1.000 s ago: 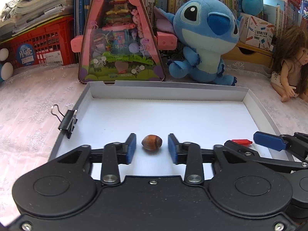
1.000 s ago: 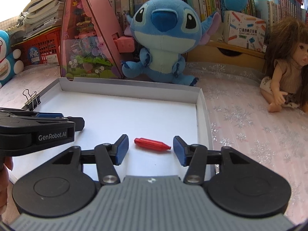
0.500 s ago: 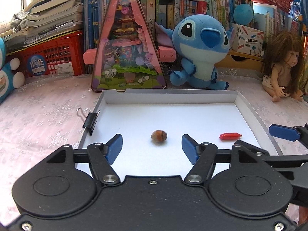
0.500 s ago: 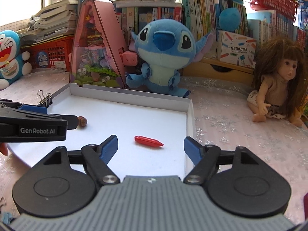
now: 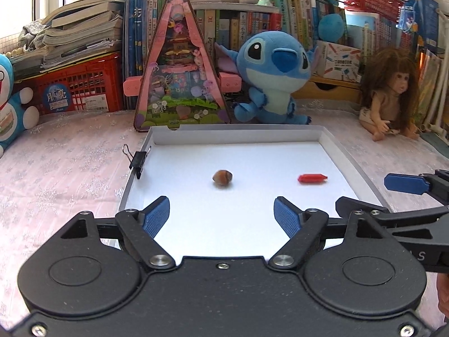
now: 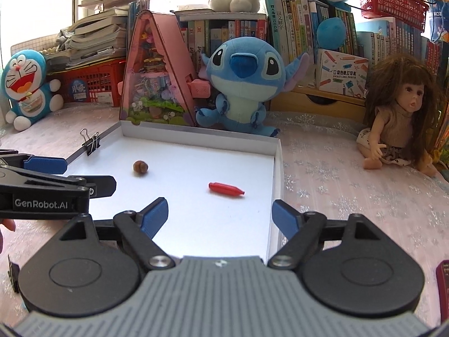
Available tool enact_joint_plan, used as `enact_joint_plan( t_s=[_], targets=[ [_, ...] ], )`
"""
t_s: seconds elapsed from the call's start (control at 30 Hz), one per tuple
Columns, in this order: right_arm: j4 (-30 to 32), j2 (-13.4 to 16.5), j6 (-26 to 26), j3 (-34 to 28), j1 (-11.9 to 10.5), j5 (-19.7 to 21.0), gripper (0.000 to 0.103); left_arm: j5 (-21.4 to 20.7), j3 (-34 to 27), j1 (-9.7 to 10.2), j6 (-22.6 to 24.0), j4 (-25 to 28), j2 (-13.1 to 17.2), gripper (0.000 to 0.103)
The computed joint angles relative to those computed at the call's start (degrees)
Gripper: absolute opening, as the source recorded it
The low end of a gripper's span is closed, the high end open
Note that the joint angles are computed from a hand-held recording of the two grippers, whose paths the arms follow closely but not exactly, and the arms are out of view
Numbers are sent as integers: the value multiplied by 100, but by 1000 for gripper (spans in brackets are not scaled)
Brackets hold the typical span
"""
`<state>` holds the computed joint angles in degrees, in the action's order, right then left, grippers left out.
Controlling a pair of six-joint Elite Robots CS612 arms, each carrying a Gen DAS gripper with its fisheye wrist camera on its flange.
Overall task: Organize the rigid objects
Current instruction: 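Lift both open tools out of the tray back toward the objects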
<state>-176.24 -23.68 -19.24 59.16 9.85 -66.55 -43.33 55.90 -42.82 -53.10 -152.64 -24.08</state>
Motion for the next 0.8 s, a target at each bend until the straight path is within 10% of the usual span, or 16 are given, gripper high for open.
enact_joint_plan(
  t_s=[0.8],
  targets=[
    [-204, -363, -21, 814, -151, 165, 94, 291, 946, -283, 35, -789, -319, 83]
  ],
)
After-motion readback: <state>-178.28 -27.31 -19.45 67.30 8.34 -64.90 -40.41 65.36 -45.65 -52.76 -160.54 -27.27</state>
